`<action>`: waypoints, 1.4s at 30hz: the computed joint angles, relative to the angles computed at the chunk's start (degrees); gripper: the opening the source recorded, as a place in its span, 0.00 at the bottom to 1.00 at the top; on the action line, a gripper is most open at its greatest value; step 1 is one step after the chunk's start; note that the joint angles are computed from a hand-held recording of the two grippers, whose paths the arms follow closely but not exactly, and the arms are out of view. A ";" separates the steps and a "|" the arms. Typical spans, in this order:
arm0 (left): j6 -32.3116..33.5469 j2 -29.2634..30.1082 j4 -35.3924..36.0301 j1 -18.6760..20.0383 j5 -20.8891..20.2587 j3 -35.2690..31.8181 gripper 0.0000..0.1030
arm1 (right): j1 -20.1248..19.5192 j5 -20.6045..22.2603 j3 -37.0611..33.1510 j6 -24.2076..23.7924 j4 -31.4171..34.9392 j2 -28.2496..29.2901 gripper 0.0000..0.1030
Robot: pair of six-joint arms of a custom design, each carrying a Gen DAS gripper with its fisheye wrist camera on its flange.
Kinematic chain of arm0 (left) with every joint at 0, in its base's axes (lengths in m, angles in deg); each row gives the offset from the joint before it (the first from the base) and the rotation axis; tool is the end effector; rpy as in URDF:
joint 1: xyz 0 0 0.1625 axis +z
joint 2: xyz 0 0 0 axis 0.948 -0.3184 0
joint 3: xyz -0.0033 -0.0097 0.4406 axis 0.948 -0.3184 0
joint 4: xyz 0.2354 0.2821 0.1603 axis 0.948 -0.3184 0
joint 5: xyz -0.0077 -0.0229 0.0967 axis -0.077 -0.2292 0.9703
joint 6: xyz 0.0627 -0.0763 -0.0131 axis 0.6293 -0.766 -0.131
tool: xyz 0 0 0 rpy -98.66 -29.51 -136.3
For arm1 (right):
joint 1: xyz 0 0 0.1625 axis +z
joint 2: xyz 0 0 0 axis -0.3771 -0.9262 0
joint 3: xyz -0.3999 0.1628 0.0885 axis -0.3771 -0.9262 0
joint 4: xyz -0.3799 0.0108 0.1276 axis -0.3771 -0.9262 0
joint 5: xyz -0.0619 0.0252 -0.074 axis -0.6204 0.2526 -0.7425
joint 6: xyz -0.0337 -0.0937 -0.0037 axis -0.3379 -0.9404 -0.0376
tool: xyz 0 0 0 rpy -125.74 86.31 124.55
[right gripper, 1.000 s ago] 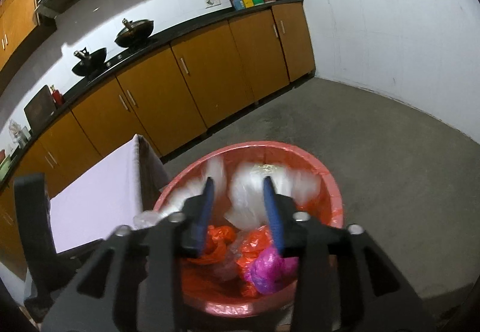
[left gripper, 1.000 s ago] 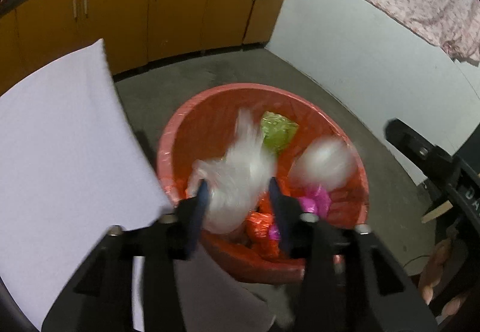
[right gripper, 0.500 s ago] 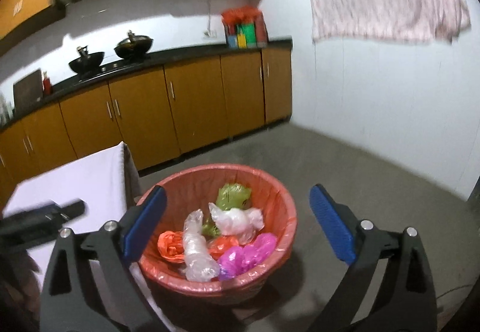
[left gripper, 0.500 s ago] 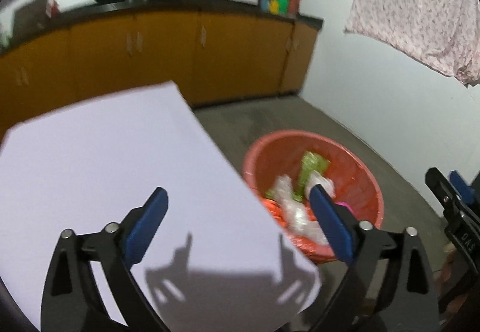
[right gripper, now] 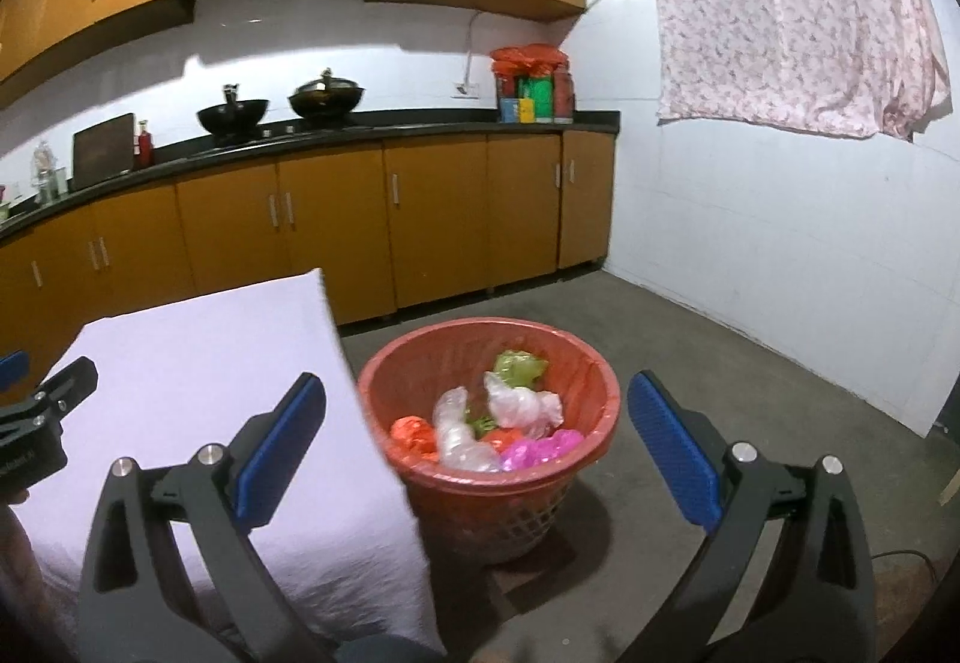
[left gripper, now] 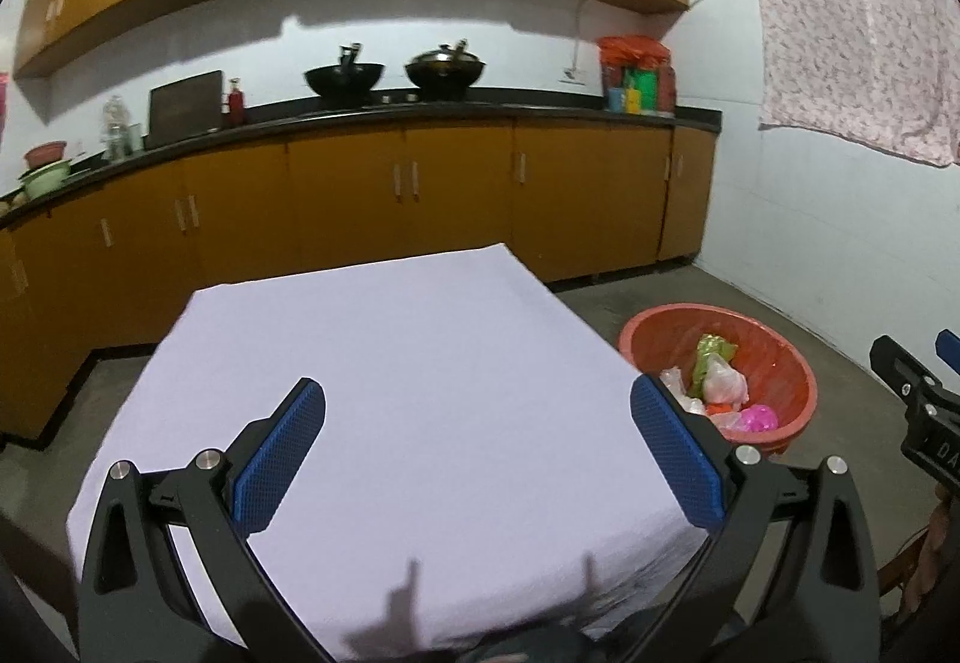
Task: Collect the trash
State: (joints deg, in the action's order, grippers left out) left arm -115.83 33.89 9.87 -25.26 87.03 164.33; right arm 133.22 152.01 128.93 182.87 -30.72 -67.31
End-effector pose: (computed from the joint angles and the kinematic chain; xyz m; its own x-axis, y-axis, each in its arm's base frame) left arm -0.2236 -0.5095 0.1352 -0.6401 0.4150 -0.6465 0.7683 0.3512 -0.5352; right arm 0.2016 -0.3899 0.2547 -0.5760 0.5329 0.6200 -0.5381 0.3238 -0.7782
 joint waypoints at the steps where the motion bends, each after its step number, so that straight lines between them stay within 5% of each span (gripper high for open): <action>1: -0.13 -0.65 -0.49 -0.03 -0.19 0.72 0.98 | 0.62 0.26 0.22 -0.57 -0.76 0.35 0.96; 9: 0.55 -4.62 -5.18 -0.72 -2.01 5.99 0.98 | 4.98 2.45 2.41 -6.33 -8.47 2.65 0.96; 42: 0.61 -8.44 -9.47 -1.26 -2.63 12.72 0.98 | 9.19 5.23 5.45 -6.79 -14.25 3.29 0.96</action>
